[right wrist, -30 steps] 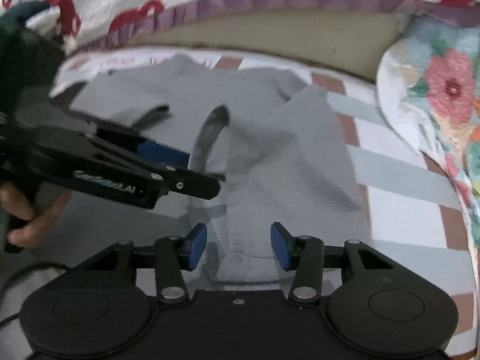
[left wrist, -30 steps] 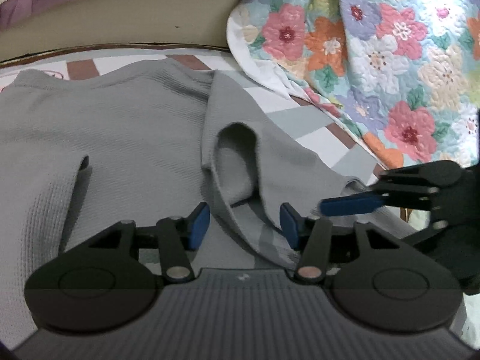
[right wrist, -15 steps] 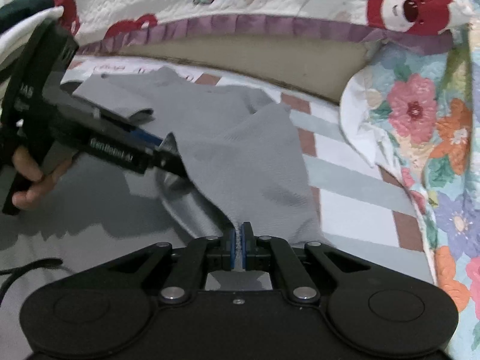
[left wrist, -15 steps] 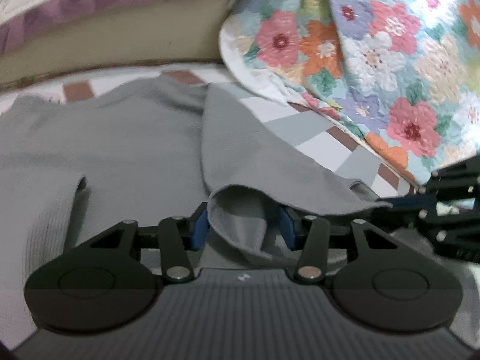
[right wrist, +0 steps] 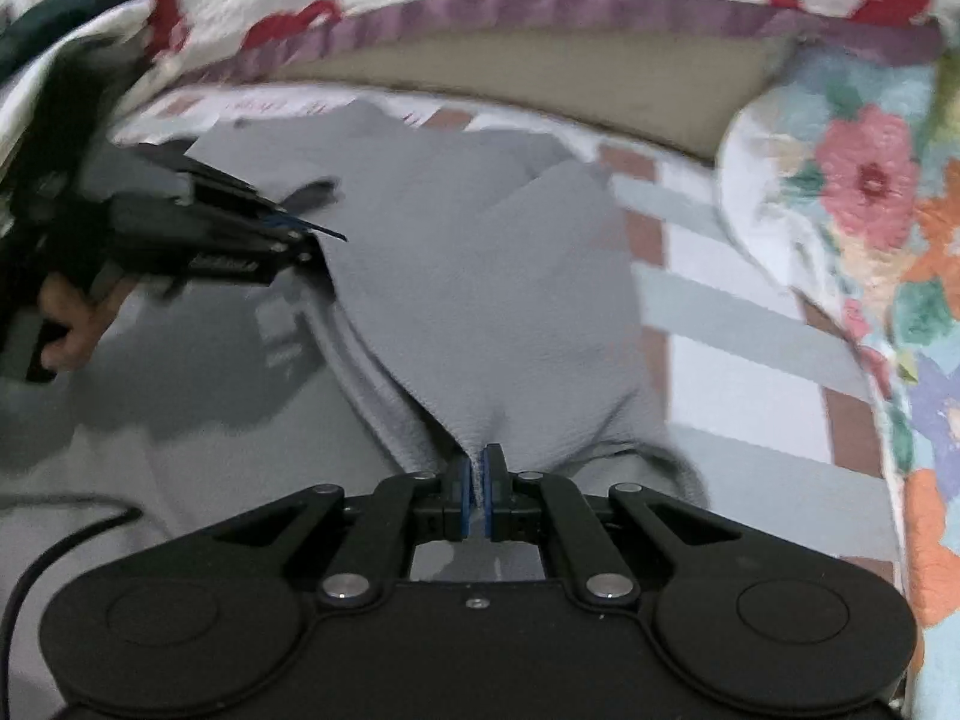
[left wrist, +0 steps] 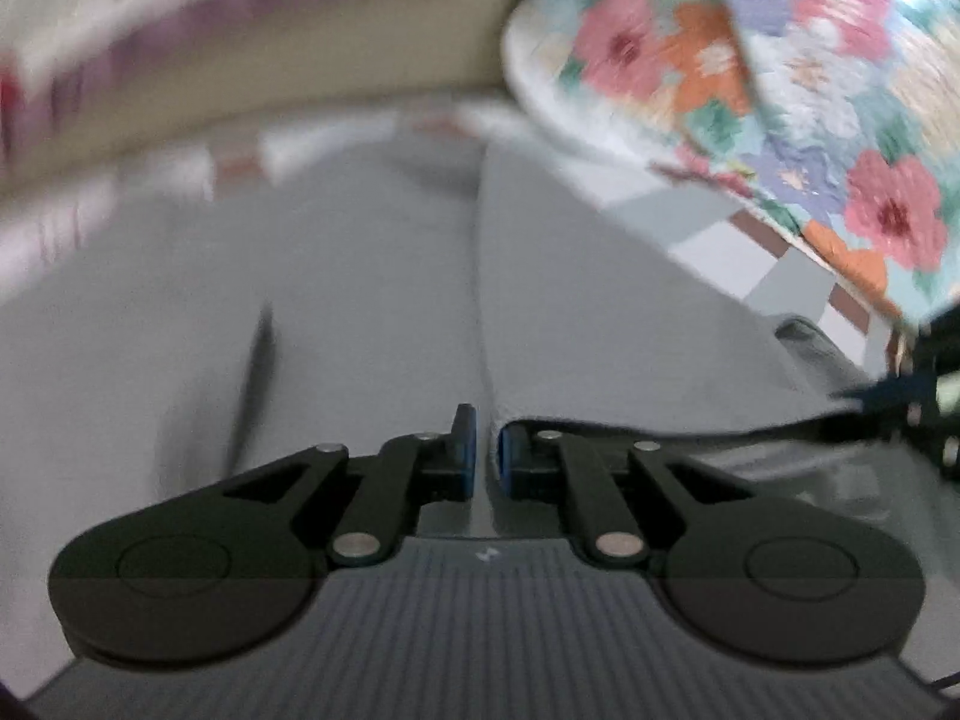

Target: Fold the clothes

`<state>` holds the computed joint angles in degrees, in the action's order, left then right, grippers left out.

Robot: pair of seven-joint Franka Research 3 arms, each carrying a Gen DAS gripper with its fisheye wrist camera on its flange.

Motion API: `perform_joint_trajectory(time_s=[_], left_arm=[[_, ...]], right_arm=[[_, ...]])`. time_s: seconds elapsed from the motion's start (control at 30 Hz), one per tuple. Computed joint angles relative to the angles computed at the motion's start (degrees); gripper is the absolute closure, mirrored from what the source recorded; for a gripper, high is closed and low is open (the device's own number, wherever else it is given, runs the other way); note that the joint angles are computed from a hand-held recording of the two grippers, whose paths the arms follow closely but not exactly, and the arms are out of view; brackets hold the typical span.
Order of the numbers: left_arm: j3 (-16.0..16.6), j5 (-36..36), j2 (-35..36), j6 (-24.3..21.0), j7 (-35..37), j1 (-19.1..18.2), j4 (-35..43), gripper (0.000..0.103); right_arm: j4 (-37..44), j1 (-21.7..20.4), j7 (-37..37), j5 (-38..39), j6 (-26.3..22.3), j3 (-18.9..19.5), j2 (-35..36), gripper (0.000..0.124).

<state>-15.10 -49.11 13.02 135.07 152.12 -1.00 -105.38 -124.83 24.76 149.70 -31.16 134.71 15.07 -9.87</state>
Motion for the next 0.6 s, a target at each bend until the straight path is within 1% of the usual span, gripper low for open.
perform_joint_trajectory(time_s=[0.03,0.07,0.1,0.13,0.17,0.2,0.23,0.27,0.3,0.33,0.4,0.47,0.5,0.53,0.6], left_arm=[[0.8,2.4,0.5,-2.4,-4.4,-0.1,1.7,0.094],[1.1,2.9,0.5,-4.8,-5.6,0.6,2.8,0.093],[1.2,2.3,0.3,-7.2,-5.6,1.6,3.8,0.090],[1.5,1.8,0.1,-9.5,-5.7,2.4,4.7,0.080],[1.8,1.0,0.1,-12.0,-5.4,3.4,6.1,0.065],[2.3,0.1,0.3,-14.2,-5.0,4.4,7.8,0.059],[2.7,-0.7,0.6,-15.3,-4.7,5.2,9.2,0.056],[3.1,-1.2,1.1,-15.8,-4.7,5.9,10.6,0.055],[3.5,-1.6,1.7,-16.2,-5.1,6.6,12.1,0.055],[3.9,-1.1,2.5,-14.9,-5.1,7.0,13.2,0.055],[4.5,0.8,4.3,-10.6,-4.5,7.7,15.0,0.055],[4.9,3.9,6.8,-5.1,-5.2,8.1,16.5,0.055],[5.2,5.5,9.1,-3.3,-7.3,8.4,18.5,0.055],[5.3,6.2,11.3,-2.6,-9.6,9.0,20.6,0.055],[5.3,7.2,15.5,-1.9,-14.6,10.2,24.9,0.055]], right_arm=[[-0.5,0.5,-3.8,2.7,2.1,-1.0,-0.1,0.120],[-1.3,0.5,-7.0,6.2,5.4,-2.3,-0.6,0.120],[-2.1,0.4,-9.8,10.3,9.2,-3.7,-1.3,0.117],[-2.7,0.4,-13.3,15.1,12.7,-5.0,-1.8,0.108],[-2.5,-0.3,-14.6,17.0,15.4,-5.5,-1.7,0.107],[-1.8,-1.7,-14.5,17.1,17.8,-5.5,-1.2,0.097],[-1.0,-3.1,-14.4,17.3,20.1,-5.5,-0.6,0.078],[-0.1,-4.3,-14.2,17.5,22.4,-5.6,0.2,0.071],[0.9,-5.5,-14.1,17.6,24.6,-5.6,1.0,0.068],[3.3,-6.9,-13.2,16.8,23.7,-5.5,2.8,0.068],[10.1,-8.8,-10.6,13.6,17.3,-6.2,7.8,0.068],[16.0,-8.9,-7.3,11.4,10.7,-8.3,12.5,0.068],[19.1,-8.6,-5.9,10.7,7.4,-9.6,14.9,0.068],[21.2,-8.4,-4.9,11.3,6.0,-10.8,16.8,0.068],[23.5,-8.5,-3.5,14.2,5.5,-12.9,19.5,0.069]])
